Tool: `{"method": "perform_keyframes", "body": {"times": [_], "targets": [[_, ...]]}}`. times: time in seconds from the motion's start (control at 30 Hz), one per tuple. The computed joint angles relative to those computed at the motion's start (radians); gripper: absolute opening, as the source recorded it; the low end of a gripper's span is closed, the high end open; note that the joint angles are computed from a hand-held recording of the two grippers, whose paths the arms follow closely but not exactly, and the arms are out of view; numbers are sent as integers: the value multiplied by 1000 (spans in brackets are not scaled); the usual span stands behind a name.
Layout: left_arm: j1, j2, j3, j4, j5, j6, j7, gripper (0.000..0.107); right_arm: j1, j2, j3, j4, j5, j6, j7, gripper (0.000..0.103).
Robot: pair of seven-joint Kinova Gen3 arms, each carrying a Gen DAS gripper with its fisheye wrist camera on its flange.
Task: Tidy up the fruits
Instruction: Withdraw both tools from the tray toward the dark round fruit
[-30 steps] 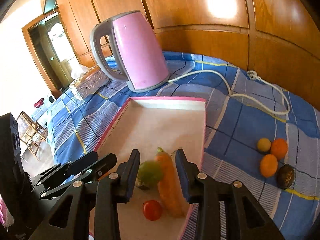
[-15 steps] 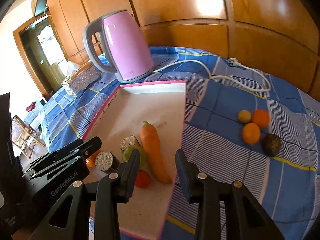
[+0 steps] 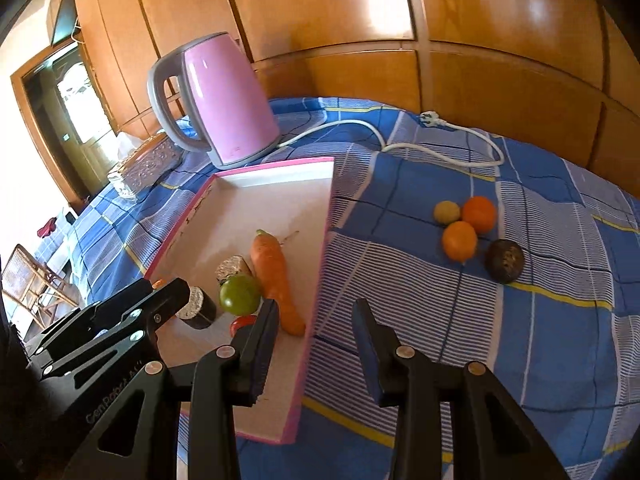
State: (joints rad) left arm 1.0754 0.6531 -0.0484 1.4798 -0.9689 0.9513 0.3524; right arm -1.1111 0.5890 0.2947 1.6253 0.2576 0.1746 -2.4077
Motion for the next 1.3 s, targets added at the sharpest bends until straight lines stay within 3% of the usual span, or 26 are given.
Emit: {"method": "perform_keyframes", "body": {"times": [0.43,0.77,1.0,1.3], "targets": [[16,35,7,-67,19,-4,-96,40,-67,-18,113,86,-41,-44,-44,38],[23,67,-7,-127,52,-54,-199,40,-86,-19,180,146,-81,-47,-93,38],[18,92,-25,-175,101,-89,-277,40,-57,-15,188,169,-93,-40,-130,38],[-1,119,-49,-235,169,-134,-366,40,23,-4,126,148,-74,-14,-136,38]]}}
